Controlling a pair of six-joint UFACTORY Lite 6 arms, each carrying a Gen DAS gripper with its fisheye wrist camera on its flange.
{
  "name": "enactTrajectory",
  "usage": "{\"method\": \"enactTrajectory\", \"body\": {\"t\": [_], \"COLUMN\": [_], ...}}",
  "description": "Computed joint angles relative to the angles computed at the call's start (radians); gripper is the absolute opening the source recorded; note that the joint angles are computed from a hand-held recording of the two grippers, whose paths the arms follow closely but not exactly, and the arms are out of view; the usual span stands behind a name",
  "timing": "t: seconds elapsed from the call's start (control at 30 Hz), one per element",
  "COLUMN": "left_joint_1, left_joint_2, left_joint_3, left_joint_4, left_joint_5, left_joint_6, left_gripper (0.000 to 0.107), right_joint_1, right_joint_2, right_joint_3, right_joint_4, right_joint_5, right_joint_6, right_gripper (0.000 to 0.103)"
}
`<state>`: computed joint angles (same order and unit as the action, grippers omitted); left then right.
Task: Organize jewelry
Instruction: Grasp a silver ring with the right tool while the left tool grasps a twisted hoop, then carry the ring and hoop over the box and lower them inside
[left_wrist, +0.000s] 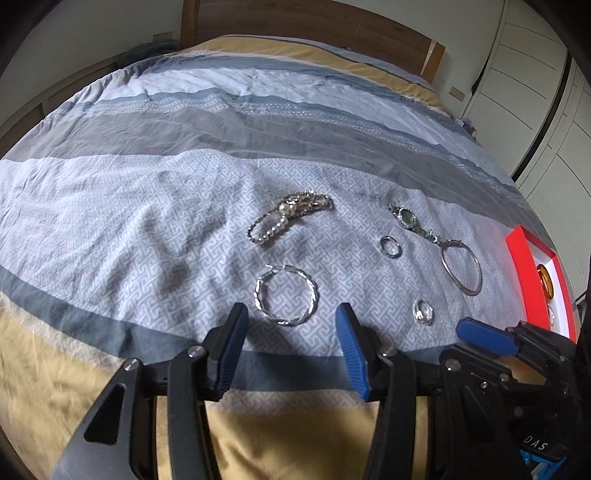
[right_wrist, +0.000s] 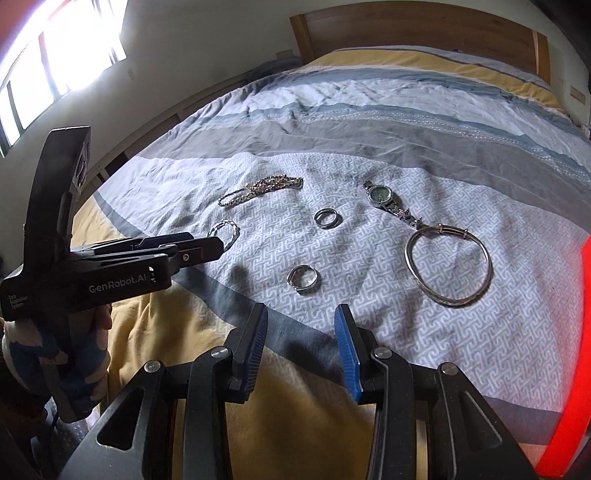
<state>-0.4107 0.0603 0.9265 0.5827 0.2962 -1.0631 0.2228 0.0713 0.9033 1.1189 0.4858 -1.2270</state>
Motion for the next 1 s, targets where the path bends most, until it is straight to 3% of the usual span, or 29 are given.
{"method": "enactTrajectory", "body": {"t": [0.27,0.43,0.5,0.77,1.0], "left_joint_1": [0.009,0.014,0.01,-0.005,-0.089], "left_joint_2": [0.107,0.119,0.116,0.05,-0.085], "left_joint_3": [0.047,0.031,0.023,-0.015,-0.022], "left_joint_4": [0.168,0.301,0.355,0.328,0.183], "left_joint_5": [-0.04,-0.072,-0.067,-0.05,0.079], "left_joint_6": [-0.16,-0.289,-0.341,-0.314,-0.203], "left_gripper": [0.047,0.046,0.037,0.037,0.037], "right_joint_1": [0.017,0.029,0.033,0.015,-0.054], "right_joint_2": [0.122,0.179,0.191,0.125,-0.079], "right_joint_3": [0.086,0.128,0.135,0.095,-0.005], "right_joint_4": [0.094,0.131,0.137,0.125,0.017], "right_joint_5": [-0.017,-0.023,-0.026,-0.006,0.065], "right_joint_6": [-0.077,-0.117,-0.128,-0.12,-0.008], "right_gripper": [0.033,0.023,0.021,0.021,0.021]}}
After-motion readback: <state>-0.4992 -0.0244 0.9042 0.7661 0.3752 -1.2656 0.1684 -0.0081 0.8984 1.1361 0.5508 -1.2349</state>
